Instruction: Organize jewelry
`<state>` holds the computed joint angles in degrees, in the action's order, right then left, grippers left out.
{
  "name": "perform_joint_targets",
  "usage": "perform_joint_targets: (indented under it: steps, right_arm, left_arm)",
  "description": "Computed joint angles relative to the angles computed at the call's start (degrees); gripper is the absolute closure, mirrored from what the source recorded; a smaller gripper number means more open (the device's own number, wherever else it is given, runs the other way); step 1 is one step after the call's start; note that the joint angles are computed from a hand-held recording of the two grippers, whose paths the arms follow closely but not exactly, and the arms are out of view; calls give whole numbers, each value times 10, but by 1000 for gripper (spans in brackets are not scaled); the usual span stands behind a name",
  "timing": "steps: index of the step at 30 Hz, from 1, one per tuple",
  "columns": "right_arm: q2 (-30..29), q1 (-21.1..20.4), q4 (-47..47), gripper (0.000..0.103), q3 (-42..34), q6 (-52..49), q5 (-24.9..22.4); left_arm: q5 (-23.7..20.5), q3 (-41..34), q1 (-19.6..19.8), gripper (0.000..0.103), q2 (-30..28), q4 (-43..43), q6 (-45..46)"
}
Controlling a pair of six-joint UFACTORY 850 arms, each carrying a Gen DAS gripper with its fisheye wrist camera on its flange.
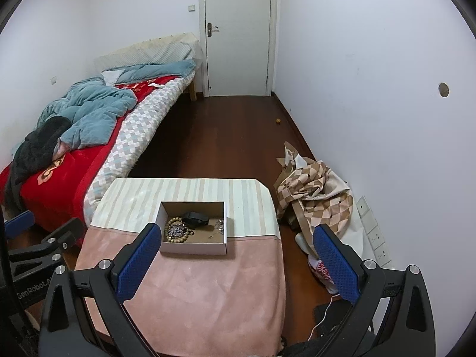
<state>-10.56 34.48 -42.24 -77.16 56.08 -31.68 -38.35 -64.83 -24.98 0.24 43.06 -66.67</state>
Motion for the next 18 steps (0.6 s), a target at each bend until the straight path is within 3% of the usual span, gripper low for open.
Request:
perform_joint_targets:
  steps: [10, 18]
  right_arm:
    - [-62, -15, 46, 0, -55, -53, -11]
    - [-78, -20, 64, 0, -63, -68, -16]
  left_arm:
    - [2, -28, 22, 0, -41, -51, 51]
    - [4, -32, 23, 0, -49, -58, 59]
